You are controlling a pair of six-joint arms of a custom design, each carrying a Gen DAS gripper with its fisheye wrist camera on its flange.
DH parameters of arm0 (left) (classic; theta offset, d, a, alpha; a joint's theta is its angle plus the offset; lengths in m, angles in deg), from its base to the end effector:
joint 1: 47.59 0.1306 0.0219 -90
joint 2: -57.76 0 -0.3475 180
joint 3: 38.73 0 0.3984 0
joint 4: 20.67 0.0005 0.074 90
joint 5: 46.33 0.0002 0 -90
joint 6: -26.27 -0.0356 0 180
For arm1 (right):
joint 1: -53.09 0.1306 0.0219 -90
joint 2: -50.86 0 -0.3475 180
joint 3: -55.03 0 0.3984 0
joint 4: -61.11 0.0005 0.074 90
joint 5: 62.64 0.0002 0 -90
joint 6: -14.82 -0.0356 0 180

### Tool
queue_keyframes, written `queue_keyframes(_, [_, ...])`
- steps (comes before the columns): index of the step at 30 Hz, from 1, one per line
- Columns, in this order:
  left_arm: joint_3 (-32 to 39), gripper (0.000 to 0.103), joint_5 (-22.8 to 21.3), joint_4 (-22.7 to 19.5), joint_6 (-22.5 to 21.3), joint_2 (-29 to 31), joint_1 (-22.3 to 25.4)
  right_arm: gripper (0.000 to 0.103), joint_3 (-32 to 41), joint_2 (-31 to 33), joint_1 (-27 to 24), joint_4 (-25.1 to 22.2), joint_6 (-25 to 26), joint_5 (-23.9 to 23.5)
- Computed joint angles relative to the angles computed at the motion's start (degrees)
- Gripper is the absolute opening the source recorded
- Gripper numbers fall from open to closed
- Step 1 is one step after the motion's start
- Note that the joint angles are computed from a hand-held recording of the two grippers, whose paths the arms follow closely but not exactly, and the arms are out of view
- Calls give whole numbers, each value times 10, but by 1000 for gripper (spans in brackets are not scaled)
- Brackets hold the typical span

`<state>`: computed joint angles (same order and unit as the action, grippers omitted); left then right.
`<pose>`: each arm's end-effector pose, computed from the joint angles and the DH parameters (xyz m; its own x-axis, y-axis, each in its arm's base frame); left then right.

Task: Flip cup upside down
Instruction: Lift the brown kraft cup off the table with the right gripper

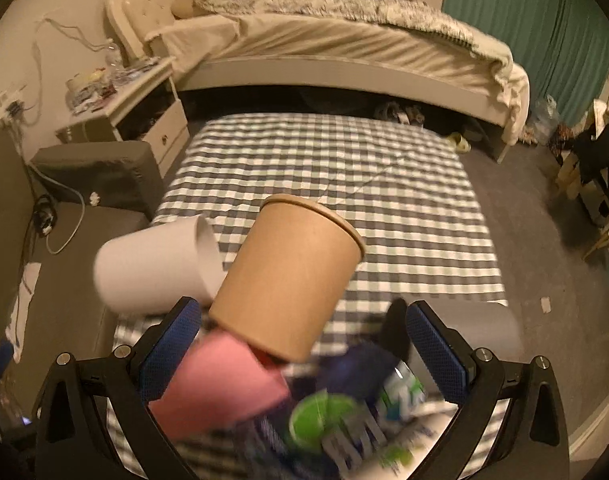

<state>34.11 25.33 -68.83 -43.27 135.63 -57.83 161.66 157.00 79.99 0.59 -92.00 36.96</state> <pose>0.4055 -0.0624 0.3490 -0.7323 -0.2049 -0.6494 -0.2911 0.9563 0.0266 0.5123 0.2527 0.3732 -0.8471 -0.1098 -0.5200 -0.1323 0.9912 0.0063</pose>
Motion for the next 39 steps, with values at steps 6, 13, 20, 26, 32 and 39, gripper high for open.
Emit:
queue_keyframes(6, [6, 101, 14, 11, -5, 24, 13, 101, 47, 60, -17, -21, -30, -46])
queue_keyframes(13, [9, 101, 22, 20, -8, 33, 17, 95, 75, 90, -25, -26, -38, -81])
queue_keyframes(20, [13, 101, 20, 17, -4, 31, 14, 89, 77, 91, -26, -14, -21, -86])
queue_keyframes(26, [17, 101, 9, 5, -4, 21, 2, 88, 51, 60, -28, 11, -5, -68])
queue_keyframes(32, [24, 101, -9, -13, 2, -9, -17, 88, 35, 13, -28, 21, 5, -72])
queue_keyframes(39, [26, 101, -47, -45, 23, -67, -58, 88, -25, -97, -22, 18, 18, -75])
